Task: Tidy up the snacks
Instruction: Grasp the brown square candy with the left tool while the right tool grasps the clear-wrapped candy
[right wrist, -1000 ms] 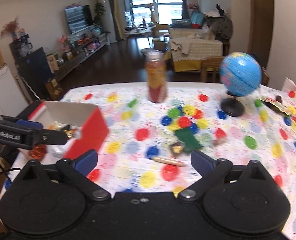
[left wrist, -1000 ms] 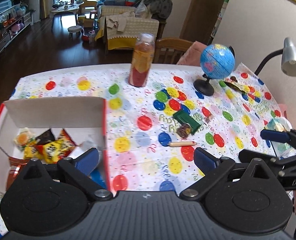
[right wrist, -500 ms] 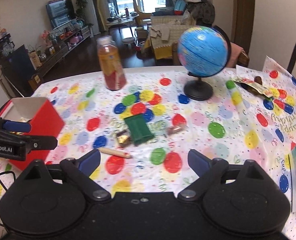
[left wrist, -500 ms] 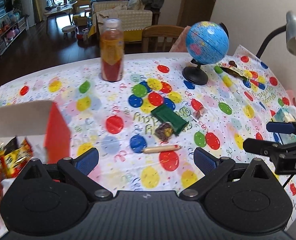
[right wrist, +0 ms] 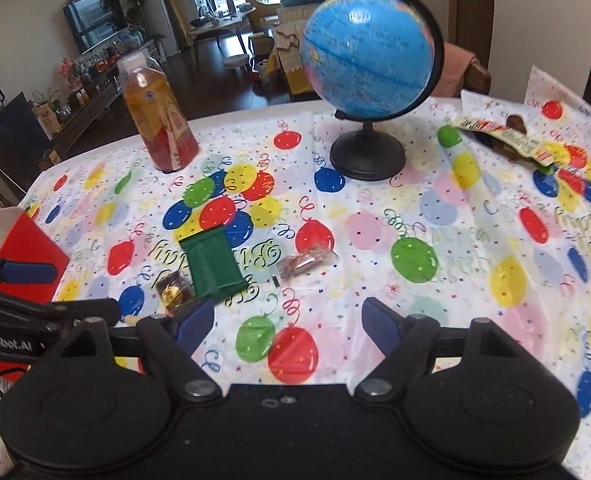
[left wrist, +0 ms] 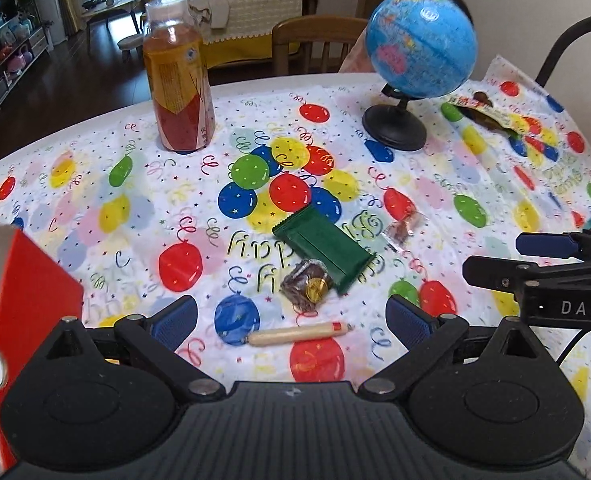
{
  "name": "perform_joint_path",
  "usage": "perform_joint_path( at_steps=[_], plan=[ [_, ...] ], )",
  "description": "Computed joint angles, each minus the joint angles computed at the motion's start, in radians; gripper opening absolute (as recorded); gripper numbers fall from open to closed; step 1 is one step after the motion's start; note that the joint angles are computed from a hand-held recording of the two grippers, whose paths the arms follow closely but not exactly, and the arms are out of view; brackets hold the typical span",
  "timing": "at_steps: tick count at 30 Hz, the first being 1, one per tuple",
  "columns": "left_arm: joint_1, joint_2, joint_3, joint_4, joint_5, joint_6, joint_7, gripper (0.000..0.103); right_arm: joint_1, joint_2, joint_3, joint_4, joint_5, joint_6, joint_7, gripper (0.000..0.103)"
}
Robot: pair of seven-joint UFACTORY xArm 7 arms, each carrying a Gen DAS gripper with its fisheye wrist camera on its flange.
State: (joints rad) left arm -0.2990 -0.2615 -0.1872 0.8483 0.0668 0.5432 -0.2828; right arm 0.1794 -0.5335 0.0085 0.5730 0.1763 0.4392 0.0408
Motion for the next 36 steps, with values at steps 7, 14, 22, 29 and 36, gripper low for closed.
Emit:
perform_joint_path(
  at_steps=[7,14,22,29,36],
  plan=[
    [0.004,0.131,0.004,0.077,0.025,-0.006,-0.011,0.101,0.018,0.176,-0.023,0.077,0.065,-0.057,-0.008,0.068],
    [-0.015,0.214,0.018,0.130,-0.013,0.000,0.056,0.089,0.019,0.301,-0.018,0.146,0.132,-0.077,-0.042,0.054],
    [-0.020,0.270,0.027,0.164,-0.069,0.022,0.127,0.062,-0.016,0.373,0.018,0.191,0.103,-0.071,-0.007,0.039],
    [-0.015,0.286,0.032,0.169,-0.098,0.019,0.136,0.049,-0.023,0.388,0.034,0.195,0.058,-0.084,0.013,0.015],
    [-0.014,0.280,0.031,0.163,-0.134,0.012,0.150,0.042,-0.015,0.380,0.026,0.183,0.093,-0.095,-0.015,0.003]
  ],
)
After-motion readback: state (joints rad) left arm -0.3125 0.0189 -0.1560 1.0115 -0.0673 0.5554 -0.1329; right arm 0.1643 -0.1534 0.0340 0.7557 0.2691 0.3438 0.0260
